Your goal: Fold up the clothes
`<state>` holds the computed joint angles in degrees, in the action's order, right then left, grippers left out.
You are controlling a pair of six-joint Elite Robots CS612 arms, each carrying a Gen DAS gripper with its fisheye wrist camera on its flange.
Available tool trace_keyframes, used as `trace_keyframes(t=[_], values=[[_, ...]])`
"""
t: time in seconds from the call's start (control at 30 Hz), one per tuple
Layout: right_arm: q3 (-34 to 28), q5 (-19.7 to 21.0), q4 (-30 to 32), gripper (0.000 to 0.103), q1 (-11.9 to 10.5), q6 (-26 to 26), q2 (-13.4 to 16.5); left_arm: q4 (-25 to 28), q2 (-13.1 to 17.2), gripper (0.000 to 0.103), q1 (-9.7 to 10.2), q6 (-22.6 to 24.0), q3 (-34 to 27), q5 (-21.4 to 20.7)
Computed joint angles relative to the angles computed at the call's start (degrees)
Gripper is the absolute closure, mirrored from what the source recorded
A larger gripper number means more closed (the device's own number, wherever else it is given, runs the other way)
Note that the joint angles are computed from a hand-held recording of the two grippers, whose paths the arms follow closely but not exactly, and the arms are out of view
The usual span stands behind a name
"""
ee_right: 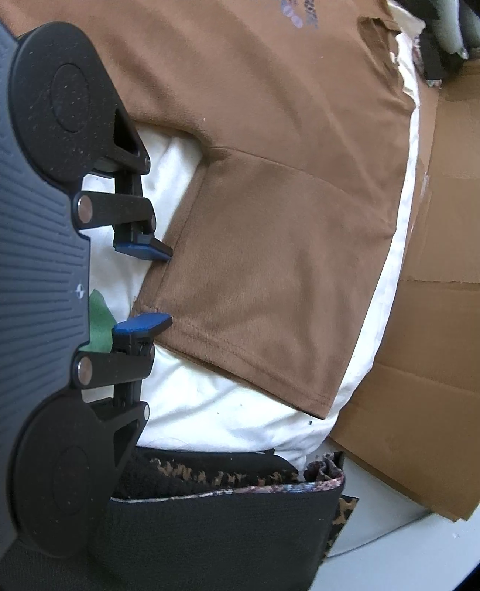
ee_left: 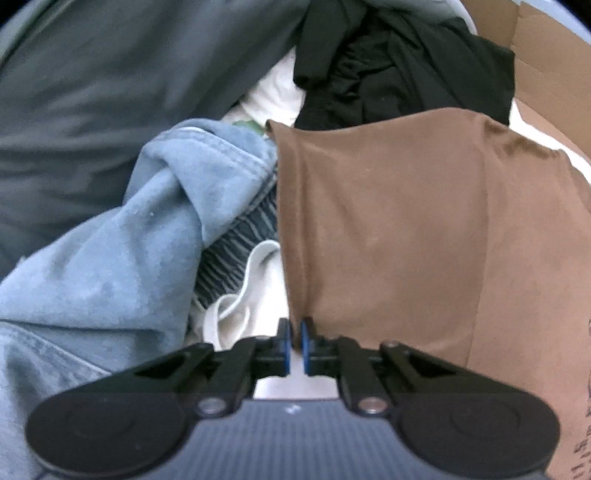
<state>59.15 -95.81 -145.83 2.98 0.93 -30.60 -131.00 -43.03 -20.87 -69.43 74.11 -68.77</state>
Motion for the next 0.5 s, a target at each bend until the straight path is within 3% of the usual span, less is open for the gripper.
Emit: trace_keyframes(t=[0.03,0.1,0.17,0.33,0.5], values=[[-0.1,-0.8,0.2,0.065,0.2,-0.2,0.0,2.1,-0.2,0.081,0.13,1.8,-0.1,0.1],[0.1,-2.1,0.3,0.065,0.2,0.5,-0.3,1.4,-0.6,0.076,0.12,2.4,0.3,-0.3],[1.7,-0.3,-1.2,0.065,-0.3,3.1,-1.3,-1.6,-1.1,0.075,0.04,3.3,1.2,-1.1],[7.1,5.8,-7.8,0.064,-1.7,10.4,-3.9,1.8,-0.5,0.075,0.01,3.9,-1.6,0.2],[9.5,9.5,-9.7,0.063,-2.6,17.0,-4.6,2.8,0.9,0.068,-0.02,7.0,-6.6,1.3]])
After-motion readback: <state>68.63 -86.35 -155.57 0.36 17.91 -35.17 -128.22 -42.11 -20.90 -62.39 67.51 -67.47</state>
